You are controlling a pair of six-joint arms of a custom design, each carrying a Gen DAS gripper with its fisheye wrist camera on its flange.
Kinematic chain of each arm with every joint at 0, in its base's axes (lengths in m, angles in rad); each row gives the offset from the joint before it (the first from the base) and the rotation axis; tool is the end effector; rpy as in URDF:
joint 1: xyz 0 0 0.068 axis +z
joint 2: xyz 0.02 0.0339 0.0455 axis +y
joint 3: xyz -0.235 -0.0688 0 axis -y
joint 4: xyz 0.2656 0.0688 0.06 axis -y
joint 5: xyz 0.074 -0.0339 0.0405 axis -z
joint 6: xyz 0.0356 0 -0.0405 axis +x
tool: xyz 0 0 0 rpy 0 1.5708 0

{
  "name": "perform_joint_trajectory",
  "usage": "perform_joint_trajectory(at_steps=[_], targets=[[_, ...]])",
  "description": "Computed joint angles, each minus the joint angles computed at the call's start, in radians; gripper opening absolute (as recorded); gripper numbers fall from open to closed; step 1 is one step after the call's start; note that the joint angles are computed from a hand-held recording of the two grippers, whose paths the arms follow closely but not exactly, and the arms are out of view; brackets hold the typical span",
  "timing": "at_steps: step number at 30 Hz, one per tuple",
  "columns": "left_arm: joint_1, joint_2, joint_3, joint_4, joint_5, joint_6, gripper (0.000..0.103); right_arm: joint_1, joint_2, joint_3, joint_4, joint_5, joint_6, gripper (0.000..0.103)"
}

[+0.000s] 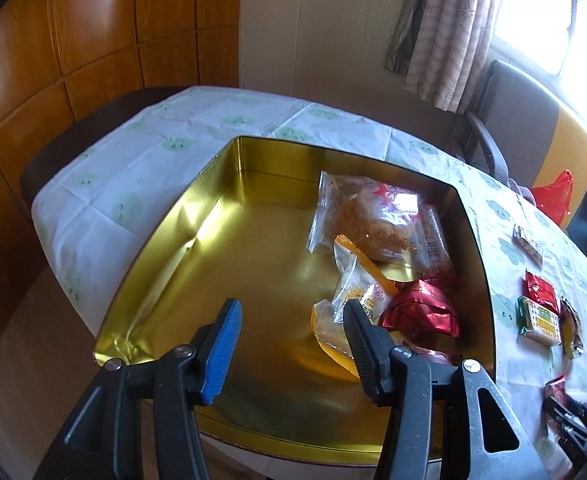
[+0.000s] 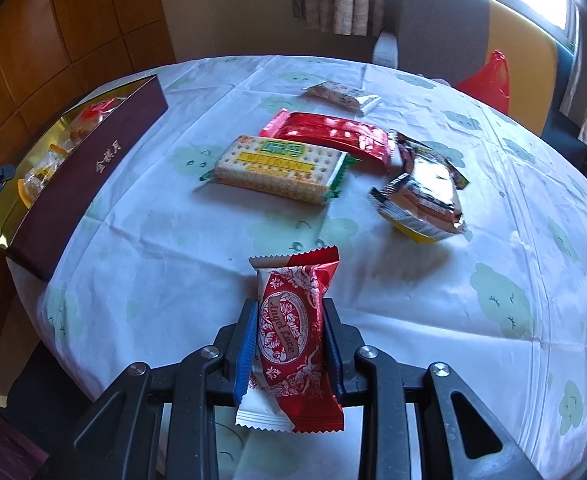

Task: Organize snacks
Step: 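Lower the red-and-white candy into the tin and open the right gripper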

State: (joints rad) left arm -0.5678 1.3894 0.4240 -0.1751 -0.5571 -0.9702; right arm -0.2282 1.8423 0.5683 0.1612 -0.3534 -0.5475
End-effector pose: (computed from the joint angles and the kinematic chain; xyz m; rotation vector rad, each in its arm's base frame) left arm 0.1969 -0.1033 0.0657 -0.6401 2.3715 0.1313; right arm 0.2615 -0.0481 0.0071 -0.5165 2.5316 0.1992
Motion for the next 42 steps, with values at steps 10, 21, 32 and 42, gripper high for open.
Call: perform_joint_trajectory(at_steps=[10, 21, 32, 42], targets=[[-0.041, -0.041, -0.001, -0.062, -0.077, -0.022, 0.055, 0.214, -0.177, -0.017, -0.142, -0.099, 0.027, 0.03], [-0.008, -0.111, -0.047, -0.092, -0.129, -0.061, 0.055, 0.549, -0.237, 0.084, -0.226, -0.189, 0.128, 0.03], [0.037, -0.13, -0.083, -0.068, -0.11, -0.041, 0.055, 0.757, 0.022, 0.23, -0.195, -0.106, 0.184, 0.033], [-0.057, -0.07, -0.016, -0.106, -0.162, -0.058, 0.055, 0.664, -0.11, 0.094, -0.103, -0.13, 0.233, 0.033]])
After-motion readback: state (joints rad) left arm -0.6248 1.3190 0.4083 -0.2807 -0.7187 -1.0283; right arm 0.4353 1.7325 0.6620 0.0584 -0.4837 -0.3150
